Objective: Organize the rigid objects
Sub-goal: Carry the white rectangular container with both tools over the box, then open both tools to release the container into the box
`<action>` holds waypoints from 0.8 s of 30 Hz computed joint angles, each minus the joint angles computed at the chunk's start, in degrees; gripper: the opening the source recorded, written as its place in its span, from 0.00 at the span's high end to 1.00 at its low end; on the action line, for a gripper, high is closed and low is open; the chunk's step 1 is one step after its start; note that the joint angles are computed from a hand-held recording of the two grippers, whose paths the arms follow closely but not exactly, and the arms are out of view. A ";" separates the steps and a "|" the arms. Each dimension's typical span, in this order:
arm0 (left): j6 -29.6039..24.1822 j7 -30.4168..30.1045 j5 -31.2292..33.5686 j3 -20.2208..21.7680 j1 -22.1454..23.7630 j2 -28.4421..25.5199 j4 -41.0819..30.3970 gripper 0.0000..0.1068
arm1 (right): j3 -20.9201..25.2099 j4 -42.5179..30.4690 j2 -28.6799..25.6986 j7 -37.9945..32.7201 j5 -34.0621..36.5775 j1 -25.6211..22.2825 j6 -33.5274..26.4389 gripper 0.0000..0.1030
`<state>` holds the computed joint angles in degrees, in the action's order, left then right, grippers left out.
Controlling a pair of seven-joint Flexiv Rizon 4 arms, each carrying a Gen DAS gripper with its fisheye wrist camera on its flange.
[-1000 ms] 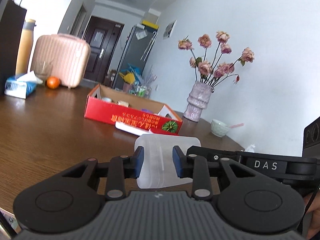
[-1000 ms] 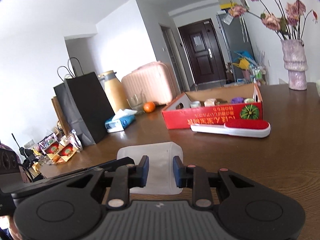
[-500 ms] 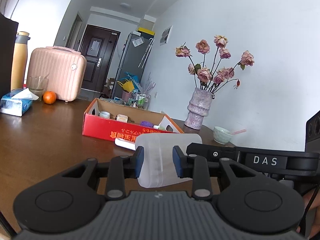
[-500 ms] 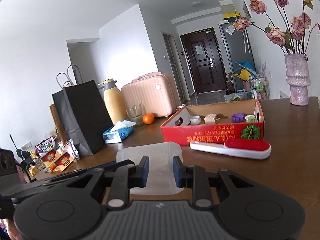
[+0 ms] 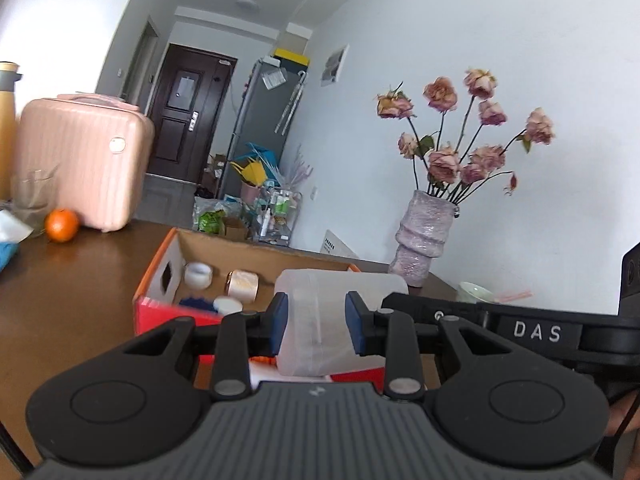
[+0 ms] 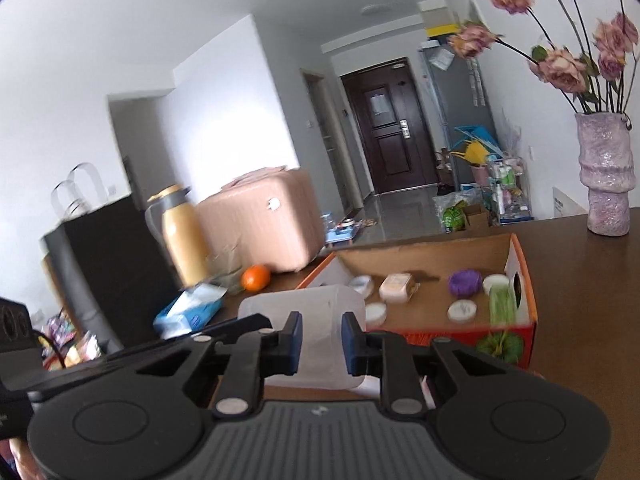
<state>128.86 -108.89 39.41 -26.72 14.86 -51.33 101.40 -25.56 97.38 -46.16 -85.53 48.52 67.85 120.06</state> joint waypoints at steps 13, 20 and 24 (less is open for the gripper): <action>-39.58 16.49 -4.91 -21.47 -0.20 -22.90 -34.48 0.71 | -2.05 -23.84 -14.26 16.40 -9.91 -17.03 -23.38 0.81; -39.90 16.61 -9.29 -12.14 -4.98 -21.25 -36.32 0.73 | -17.02 -24.99 -22.75 29.34 -20.09 -10.57 -33.39 0.82; -36.13 16.65 -10.81 -9.46 -4.25 -17.92 -30.98 0.73 | -17.58 -21.87 -22.15 30.53 -23.06 -9.38 -30.84 0.82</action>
<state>92.74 -92.24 28.60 -36.17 10.61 -69.25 70.43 -43.14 75.51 -68.32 -55.00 25.46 58.47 89.22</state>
